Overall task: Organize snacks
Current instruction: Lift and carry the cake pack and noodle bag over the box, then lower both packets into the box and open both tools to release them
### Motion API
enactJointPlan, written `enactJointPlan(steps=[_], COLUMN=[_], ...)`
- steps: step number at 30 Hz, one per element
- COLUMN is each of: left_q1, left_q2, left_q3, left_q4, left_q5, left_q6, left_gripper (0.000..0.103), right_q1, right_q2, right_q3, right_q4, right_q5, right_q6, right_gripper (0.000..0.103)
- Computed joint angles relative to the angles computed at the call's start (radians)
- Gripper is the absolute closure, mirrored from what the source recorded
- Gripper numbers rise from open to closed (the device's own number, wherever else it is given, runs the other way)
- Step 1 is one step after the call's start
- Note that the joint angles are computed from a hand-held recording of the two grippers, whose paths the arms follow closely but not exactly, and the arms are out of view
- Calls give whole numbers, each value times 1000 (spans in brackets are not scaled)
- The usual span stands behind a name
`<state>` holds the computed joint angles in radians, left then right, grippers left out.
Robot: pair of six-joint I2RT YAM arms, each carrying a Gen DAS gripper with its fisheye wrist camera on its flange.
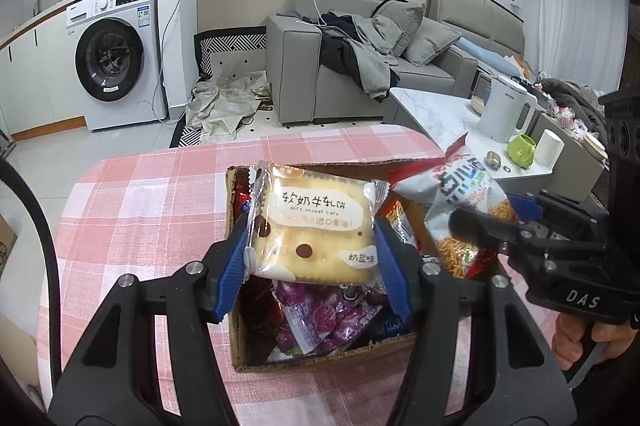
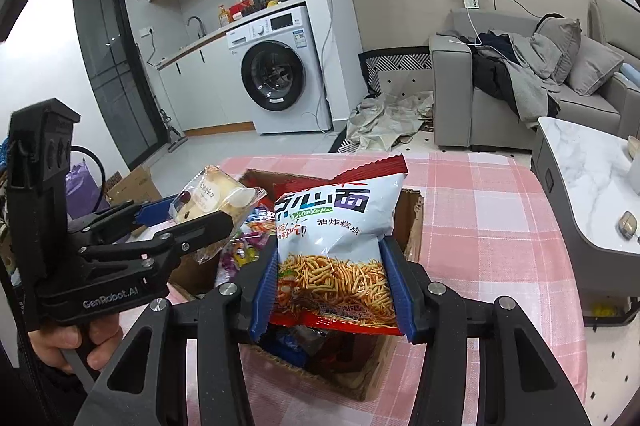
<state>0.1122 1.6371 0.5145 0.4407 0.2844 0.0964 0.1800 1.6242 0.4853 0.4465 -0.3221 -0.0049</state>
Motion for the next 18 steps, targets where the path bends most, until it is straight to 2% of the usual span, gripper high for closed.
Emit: enactJointPlan(steps=[7,18], left_q1=[-51,-65], left_q2=[88,218], left_q3=[21,83], left_q4=[60,114], left_q5=[-67,-87], left_q6=[4,0], left_gripper=[46,46], right_q1=[3,46], right_q2=[91,209], right_q3=[45,146], right_q4=[27,8], right_q5=[38,81], right_q6=[-14,-19], right_gripper=[53,53])
